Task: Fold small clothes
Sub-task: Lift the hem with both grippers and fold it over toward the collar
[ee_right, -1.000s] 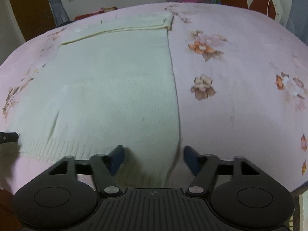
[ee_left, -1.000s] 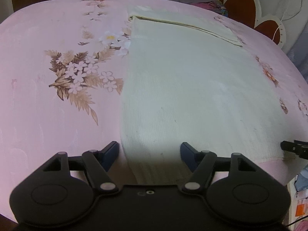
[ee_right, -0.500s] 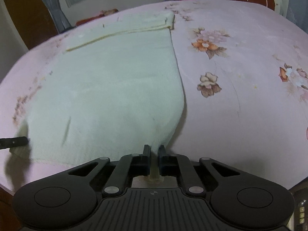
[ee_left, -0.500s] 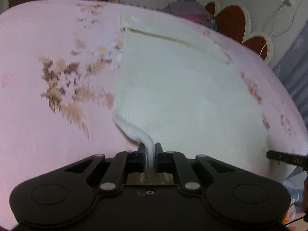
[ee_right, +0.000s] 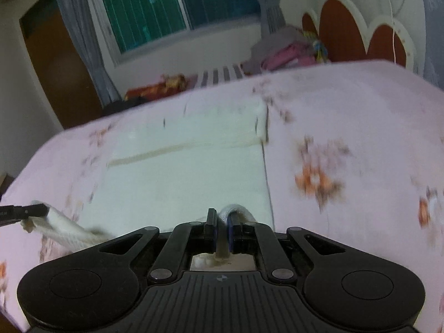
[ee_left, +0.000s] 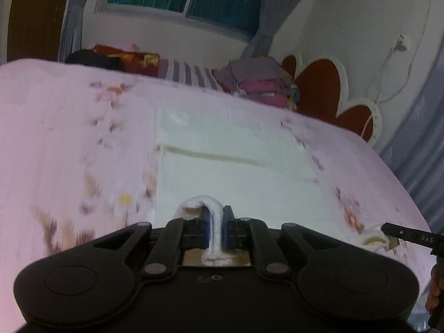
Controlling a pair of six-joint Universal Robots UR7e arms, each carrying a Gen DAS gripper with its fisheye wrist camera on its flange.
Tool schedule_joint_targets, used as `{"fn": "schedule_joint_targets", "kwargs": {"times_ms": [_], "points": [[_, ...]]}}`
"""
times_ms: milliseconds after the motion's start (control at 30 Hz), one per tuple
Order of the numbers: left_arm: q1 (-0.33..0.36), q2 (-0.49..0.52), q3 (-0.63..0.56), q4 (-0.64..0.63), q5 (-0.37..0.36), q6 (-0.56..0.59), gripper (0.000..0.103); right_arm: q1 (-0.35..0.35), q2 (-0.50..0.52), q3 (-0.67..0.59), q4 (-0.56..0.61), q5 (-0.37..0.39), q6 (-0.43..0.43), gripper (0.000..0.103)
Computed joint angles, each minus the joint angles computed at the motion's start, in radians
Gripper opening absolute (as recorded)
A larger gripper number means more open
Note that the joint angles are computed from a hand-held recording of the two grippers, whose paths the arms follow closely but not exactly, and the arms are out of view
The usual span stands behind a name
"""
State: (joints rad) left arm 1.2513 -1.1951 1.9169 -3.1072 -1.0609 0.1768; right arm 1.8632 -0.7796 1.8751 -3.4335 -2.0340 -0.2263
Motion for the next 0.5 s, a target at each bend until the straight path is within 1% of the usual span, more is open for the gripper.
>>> {"fn": "schedule_joint_targets", "kwargs": {"times_ms": [200, 300, 367, 500], "points": [[0.030, 0.134, -0.188, 0.005, -0.017, 0.040, 0.008, -0.037, 0.093, -0.211, 0.040, 0.054, -0.055, 0.006], [0.043, 0.205, -0.288, 0.022, -0.017, 0.056, 0.008, -0.062, 0.152, -0.339, 0.098, 0.089, -0.050, 0.006], [0.052, 0.249, -0.349, 0.033, -0.016, 0.063, 0.008, -0.073, 0.193, -0.419, 0.136, 0.096, -0.068, 0.005], [0.073, 0.327, -0.468, 0.056, -0.016, 0.071, 0.008, -0.094, 0.261, -0.555, 0.214, 0.113, -0.073, 0.005]]}}
